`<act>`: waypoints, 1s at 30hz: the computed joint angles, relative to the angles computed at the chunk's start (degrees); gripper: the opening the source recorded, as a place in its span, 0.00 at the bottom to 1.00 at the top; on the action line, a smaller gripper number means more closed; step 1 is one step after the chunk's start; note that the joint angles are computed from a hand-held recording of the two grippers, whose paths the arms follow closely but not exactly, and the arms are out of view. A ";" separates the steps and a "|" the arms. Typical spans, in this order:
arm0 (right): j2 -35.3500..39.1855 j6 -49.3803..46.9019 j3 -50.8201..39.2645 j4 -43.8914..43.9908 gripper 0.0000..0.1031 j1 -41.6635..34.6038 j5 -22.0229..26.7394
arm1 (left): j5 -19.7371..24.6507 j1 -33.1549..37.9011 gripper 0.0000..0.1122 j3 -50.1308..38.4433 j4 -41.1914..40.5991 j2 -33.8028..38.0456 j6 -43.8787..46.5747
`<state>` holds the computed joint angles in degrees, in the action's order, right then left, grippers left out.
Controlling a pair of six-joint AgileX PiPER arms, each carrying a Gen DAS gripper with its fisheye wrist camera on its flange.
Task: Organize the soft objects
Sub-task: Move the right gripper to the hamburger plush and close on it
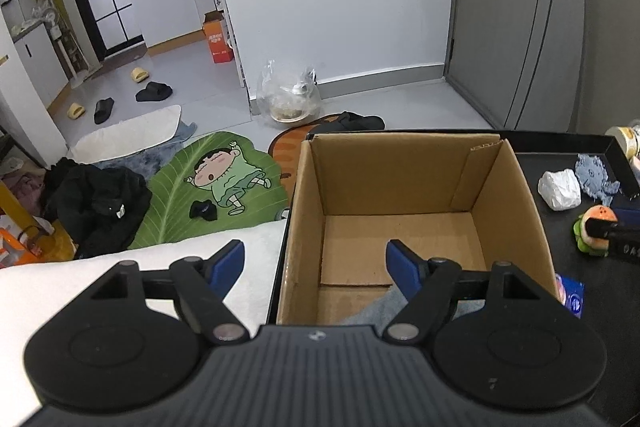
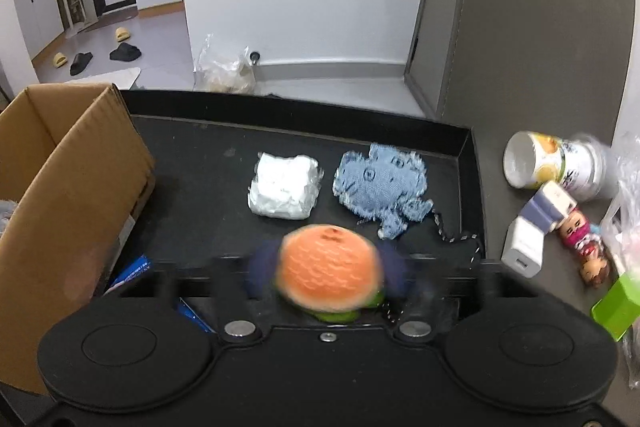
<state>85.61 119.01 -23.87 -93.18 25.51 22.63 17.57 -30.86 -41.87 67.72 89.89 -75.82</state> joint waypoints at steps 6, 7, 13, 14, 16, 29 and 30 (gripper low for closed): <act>-4.74 -9.00 0.63 9.80 0.17 1.13 0.39 | 0.26 -0.06 0.68 0.47 2.58 -0.90 -2.93; -5.08 -9.67 0.66 10.73 0.16 1.27 0.38 | 0.40 -0.15 0.68 0.71 2.69 -1.19 -3.25; -8.64 -13.51 1.63 16.16 0.06 3.66 2.17 | -0.59 1.29 0.68 1.22 1.29 -2.41 -2.98; -9.39 -14.49 1.78 17.35 0.06 4.00 2.36 | -0.80 1.41 0.68 1.46 1.48 -2.71 -3.37; -10.96 -16.90 1.93 20.55 0.05 4.77 2.96 | -1.30 1.84 0.68 1.58 0.52 -3.11 -2.63; -20.61 -28.43 0.17 35.48 0.05 10.10 10.33 | -4.65 5.07 0.68 2.45 -8.65 -5.34 6.73; -20.97 -28.45 -0.12 35.90 0.05 11.04 11.26 | -4.83 5.30 0.68 2.52 -9.98 -5.59 8.06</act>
